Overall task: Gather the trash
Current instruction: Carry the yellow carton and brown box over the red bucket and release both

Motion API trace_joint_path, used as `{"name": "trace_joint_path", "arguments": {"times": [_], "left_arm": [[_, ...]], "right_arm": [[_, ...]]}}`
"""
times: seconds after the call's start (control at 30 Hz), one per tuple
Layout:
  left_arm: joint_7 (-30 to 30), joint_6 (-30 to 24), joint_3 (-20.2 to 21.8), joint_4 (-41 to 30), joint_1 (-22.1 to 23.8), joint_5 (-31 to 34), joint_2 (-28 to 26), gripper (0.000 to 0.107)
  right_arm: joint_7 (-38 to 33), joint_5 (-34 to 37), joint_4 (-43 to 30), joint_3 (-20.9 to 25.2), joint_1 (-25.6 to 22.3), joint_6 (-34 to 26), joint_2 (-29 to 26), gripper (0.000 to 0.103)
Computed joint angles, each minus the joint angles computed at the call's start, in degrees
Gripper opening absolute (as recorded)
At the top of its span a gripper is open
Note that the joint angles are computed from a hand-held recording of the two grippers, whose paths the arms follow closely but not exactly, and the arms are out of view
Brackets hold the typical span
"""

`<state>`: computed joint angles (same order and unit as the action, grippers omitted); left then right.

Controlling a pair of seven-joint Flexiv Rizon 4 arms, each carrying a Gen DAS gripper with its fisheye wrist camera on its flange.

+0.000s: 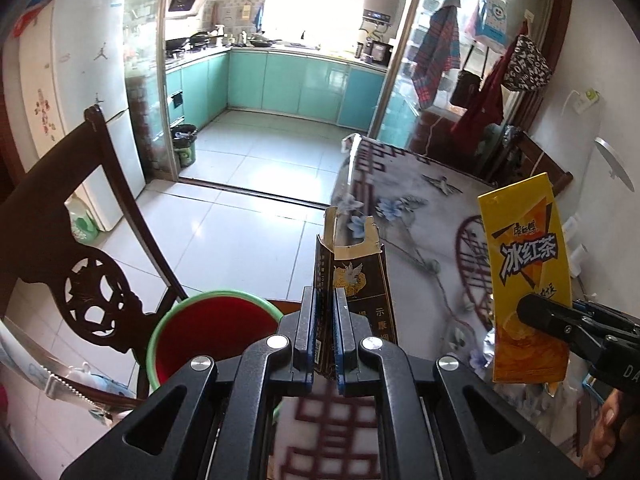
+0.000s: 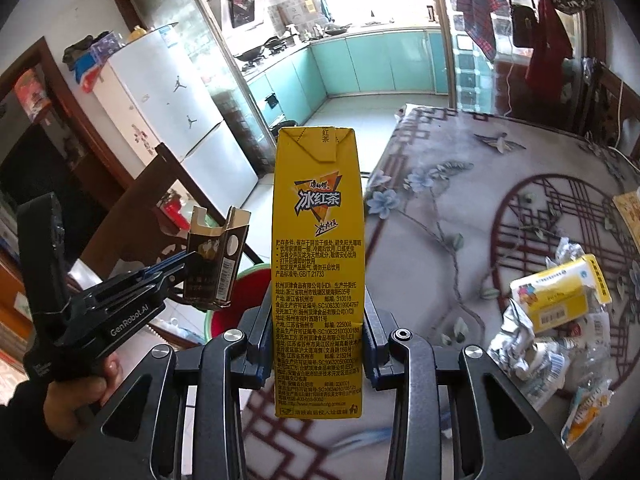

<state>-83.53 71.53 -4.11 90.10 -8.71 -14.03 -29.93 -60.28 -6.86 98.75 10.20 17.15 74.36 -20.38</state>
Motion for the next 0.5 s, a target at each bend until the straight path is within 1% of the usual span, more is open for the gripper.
{"name": "trace_joint_path", "arguments": {"times": [0.13, 0.33, 0.5], "left_arm": [[-0.2, 0.1, 0.8, 0.2, 0.8, 0.1, -0.1, 0.006], [-2.8, -1.0, 3.2, -0.1, 1.2, 1.8, -0.7, 0.006], [-4.3, -1.7, 4.1, -0.1, 2.1, 2.9, -1.2, 0.006]], "right_arm": [[-0.3, -0.2, -2.1, 0.3, 0.6, -1.0, -1.4, 0.033], [-1.7, 0.8, -5.2, 1.3, 1.1, -2.5, -3.6, 0.033], [-2.9, 1.8, -7.6, 2.0, 1.4, -4.1, -5.2, 0.033]]}}
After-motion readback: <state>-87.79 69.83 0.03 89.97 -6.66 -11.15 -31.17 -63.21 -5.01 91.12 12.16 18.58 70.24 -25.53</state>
